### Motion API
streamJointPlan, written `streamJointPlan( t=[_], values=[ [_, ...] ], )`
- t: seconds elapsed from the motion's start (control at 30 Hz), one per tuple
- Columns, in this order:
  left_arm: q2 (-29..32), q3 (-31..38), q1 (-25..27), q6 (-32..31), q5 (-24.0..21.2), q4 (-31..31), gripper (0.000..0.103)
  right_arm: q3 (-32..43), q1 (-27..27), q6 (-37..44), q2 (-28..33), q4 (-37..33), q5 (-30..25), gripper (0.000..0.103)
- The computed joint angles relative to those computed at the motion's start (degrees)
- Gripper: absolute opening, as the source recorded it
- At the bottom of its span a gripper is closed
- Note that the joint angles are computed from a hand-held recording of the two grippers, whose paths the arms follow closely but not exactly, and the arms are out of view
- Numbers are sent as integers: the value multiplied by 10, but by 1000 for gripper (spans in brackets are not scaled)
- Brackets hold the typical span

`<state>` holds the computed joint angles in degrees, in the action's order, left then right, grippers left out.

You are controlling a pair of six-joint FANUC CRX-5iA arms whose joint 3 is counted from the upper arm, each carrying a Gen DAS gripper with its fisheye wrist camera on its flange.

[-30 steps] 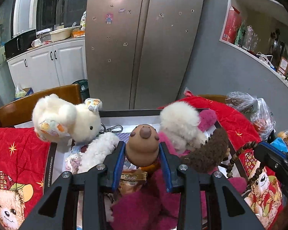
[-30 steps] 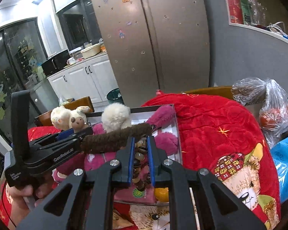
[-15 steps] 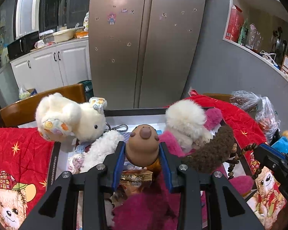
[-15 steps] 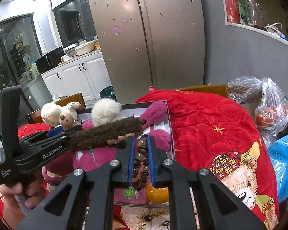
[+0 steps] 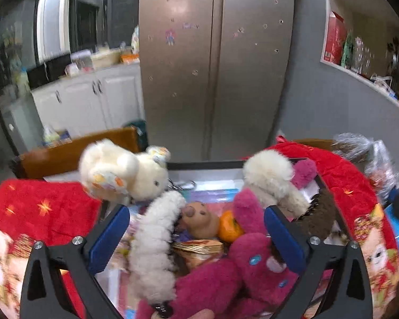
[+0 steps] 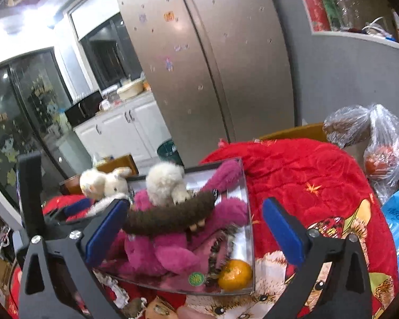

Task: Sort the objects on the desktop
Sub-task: 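Open left tool to drop the capybara while right tool drops the bracelet into the box, then withdraw both open tools from the box back over the blanket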

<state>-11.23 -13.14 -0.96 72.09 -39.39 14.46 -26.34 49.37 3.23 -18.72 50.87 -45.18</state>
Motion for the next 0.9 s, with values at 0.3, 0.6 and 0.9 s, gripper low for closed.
streamJointPlan(
  t=[0.3,0.6,0.9],
  values=[
    [-8,-9,-2,-15,14,4,103,-7,-8,-8,-15,-6,14,103],
    [-11,-13,13,-29,2,29,103,-16,-8,-13,-25,1,33,103],
    [-59,-35,78,-113,-41,161,103,-34,24,-48,-53,86,10,103]
  ],
)
